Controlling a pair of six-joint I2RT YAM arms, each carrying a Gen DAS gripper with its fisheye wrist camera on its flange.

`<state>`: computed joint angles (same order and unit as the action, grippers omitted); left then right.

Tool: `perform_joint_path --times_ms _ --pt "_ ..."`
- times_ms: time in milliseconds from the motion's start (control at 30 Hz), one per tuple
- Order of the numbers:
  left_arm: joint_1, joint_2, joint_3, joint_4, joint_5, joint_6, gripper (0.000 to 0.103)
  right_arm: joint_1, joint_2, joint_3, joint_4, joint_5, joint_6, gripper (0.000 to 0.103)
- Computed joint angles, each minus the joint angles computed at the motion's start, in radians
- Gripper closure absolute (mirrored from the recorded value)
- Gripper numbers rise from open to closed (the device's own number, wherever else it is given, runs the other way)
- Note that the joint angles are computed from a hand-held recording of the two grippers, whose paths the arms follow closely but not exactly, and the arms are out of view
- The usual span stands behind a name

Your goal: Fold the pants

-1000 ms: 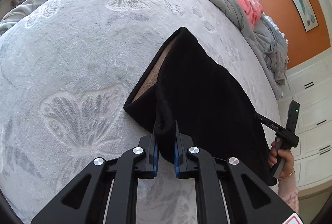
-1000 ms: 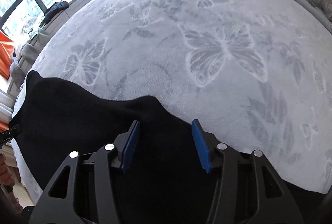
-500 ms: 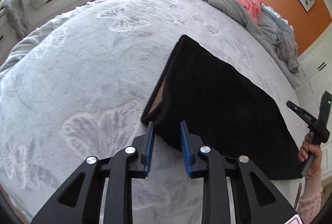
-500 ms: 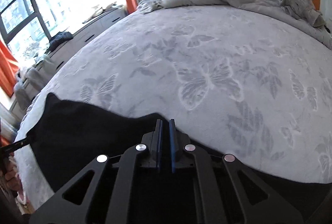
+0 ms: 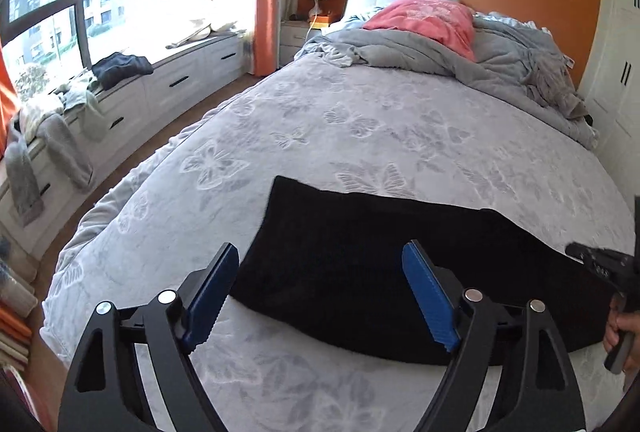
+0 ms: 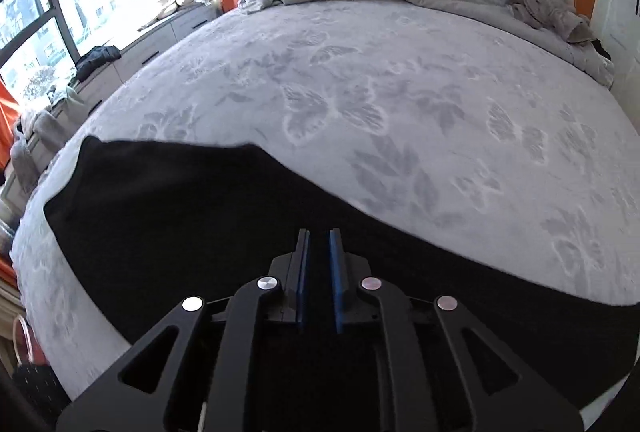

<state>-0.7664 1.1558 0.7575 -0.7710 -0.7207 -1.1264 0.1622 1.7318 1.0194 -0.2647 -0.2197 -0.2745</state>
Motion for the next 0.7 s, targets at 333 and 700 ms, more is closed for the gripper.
perform_joint_path --times_ms 333,700 --pt "0.285 0.677 0.161 0.523 0.535 0.201 0.059 -0.663 0.094 0.091 -0.046 -0.032 -0.207 0.070" --pt "0.157 0.538 0.240 0.327 0.238 -0.107 0.045 -0.957 0.492 0.601 -0.184 -0.140 -0.144 0.041"
